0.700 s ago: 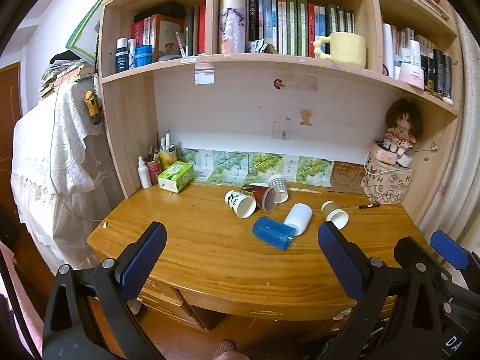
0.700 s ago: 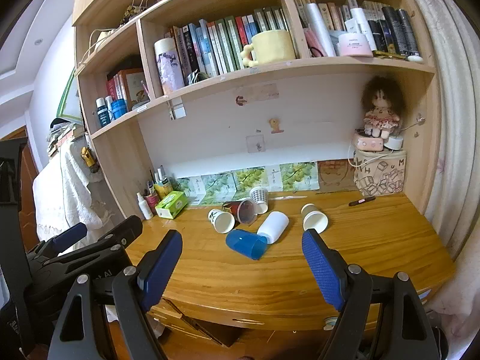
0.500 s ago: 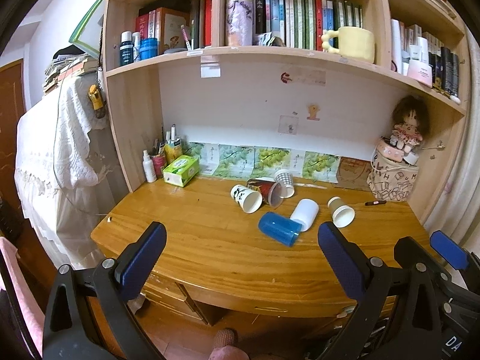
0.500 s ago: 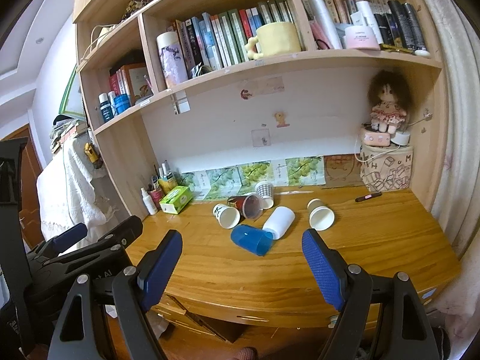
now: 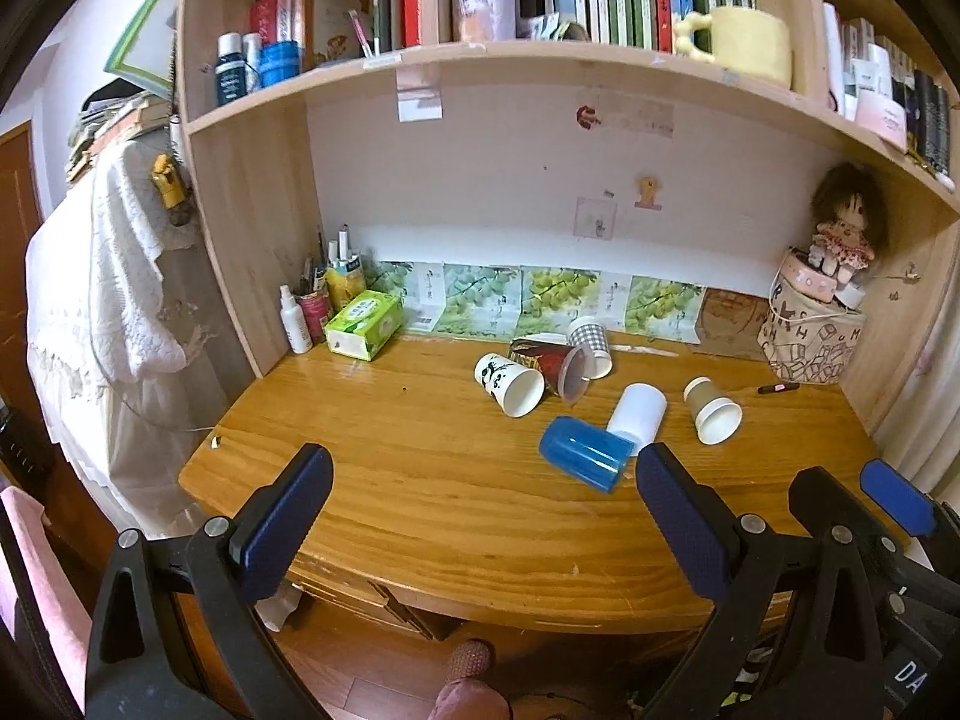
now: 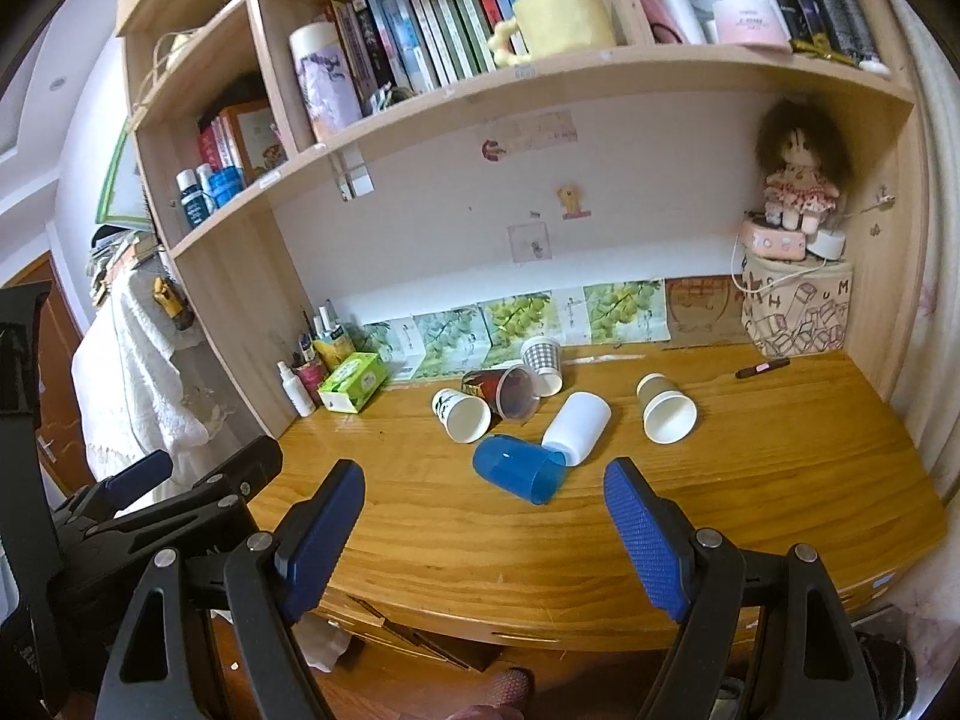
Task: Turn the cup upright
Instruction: 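Move the left gripper toward the white panda paper cup lying on its side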
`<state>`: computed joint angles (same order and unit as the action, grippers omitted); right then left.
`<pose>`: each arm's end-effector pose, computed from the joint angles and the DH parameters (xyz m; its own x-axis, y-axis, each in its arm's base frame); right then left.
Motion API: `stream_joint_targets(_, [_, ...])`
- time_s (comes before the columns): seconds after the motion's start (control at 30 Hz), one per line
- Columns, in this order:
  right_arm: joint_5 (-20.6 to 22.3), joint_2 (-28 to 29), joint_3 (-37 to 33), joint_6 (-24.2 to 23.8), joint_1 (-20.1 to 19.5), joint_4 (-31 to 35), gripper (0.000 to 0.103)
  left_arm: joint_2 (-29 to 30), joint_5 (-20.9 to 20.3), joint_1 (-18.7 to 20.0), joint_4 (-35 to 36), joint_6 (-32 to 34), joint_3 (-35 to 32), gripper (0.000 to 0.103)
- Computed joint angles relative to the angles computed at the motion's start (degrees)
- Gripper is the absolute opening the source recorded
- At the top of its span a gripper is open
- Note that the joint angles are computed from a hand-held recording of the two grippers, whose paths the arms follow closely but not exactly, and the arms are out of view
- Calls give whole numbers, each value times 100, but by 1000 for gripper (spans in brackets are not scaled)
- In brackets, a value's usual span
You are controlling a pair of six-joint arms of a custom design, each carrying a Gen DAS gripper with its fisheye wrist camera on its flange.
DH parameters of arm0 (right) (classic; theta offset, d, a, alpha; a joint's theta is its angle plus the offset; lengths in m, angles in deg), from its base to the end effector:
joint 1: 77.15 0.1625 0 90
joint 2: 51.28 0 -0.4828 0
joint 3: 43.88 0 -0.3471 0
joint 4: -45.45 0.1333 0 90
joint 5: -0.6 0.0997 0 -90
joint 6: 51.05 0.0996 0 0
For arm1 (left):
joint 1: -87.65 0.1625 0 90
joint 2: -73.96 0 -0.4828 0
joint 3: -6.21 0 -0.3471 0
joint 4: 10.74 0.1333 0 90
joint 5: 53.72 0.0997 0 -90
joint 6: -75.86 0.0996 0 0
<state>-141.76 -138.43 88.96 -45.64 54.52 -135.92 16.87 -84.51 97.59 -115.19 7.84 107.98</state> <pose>0.2931 -0.2474 0.4252 -0.8729 0.0663 0.4833 -0.3839 0.5179 -0.7644 -0.5233 -0.3139 0.2295 -0.6628 0.0784 -0.7447 0.6316 0.5926 -0.4998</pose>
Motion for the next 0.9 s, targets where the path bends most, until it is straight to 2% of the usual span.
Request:
stream_joint_targets(0.27, [225, 308, -407, 205, -551, 272, 83, 227, -8, 576, -636, 1016, -326, 101])
stream_joint_targets(0.4, [295, 454, -686, 458, -801, 580, 83, 383, -8, 799, -1116, 1811, -460, 101])
stream_joint_targets(0.63, [520, 633, -1109, 1189, -1301, 1311, 83, 697, 7, 1166, -1907, 3790, -646, 101])
stream_joint_targets(0.9, [1113, 698, -1404, 2294, -1876, 2122, 83, 959, 148, 1469, -2894, 6196, -610, 101])
